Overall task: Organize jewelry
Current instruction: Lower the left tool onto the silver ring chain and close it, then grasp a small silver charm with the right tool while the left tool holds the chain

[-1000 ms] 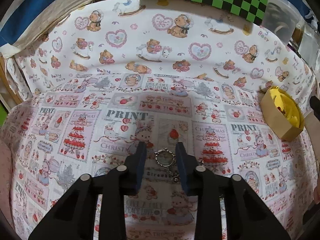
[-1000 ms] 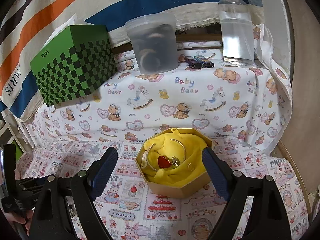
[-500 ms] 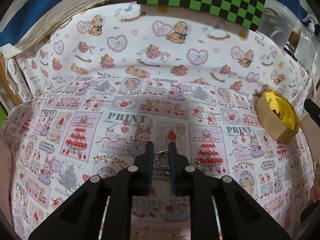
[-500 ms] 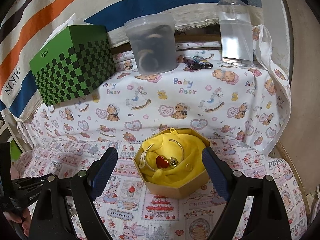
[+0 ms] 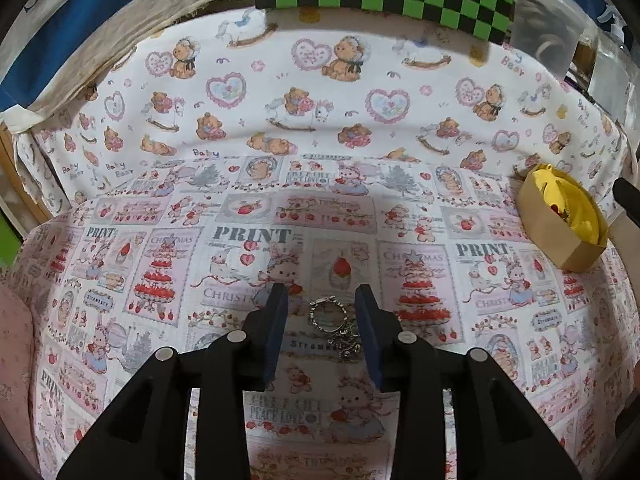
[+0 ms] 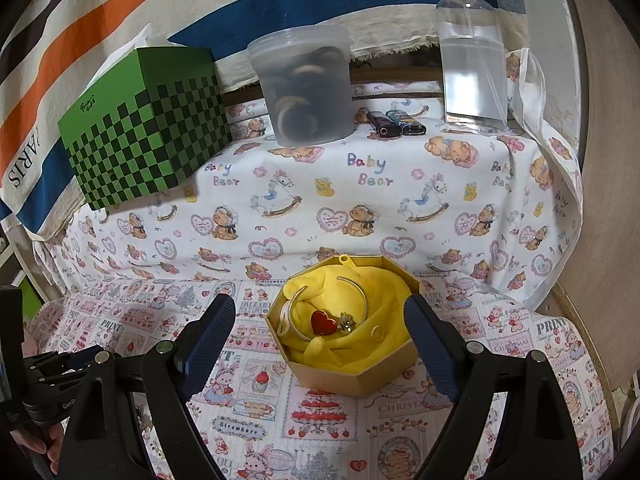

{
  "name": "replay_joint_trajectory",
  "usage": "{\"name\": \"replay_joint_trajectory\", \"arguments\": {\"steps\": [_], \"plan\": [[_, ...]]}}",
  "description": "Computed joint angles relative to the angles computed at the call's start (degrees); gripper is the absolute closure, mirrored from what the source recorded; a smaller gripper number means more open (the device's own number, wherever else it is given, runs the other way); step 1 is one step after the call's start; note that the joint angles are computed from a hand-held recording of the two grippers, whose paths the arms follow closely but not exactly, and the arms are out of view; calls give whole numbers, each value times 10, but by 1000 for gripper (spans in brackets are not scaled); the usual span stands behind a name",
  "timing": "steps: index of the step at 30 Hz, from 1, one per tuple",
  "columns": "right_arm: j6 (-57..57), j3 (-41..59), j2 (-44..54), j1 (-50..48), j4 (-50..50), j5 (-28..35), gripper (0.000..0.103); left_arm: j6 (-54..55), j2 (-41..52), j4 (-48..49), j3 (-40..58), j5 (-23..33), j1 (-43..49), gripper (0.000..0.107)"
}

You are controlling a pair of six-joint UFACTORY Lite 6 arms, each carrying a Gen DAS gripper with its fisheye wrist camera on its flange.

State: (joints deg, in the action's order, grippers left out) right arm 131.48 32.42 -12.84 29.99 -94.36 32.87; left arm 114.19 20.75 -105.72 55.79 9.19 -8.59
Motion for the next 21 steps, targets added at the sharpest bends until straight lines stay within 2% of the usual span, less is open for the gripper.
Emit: {"name": "replay_joint_trajectory", "arguments": {"steps": [6,10,13,21], "plan": [[0,-1,-1,-3,-1,-3,15,-37,12,33,9,-8,-1,75],[0,-1,-2,-4,-1,-4,15,-91,14,82,14,-5,6,88],[-2,-1,-2,-5,0,-4,15,-154,15,141,19,18,22,88],[-4,-3,-8,-5,3,-7,15,-71,-33,50,-18,39,48,88]]}}
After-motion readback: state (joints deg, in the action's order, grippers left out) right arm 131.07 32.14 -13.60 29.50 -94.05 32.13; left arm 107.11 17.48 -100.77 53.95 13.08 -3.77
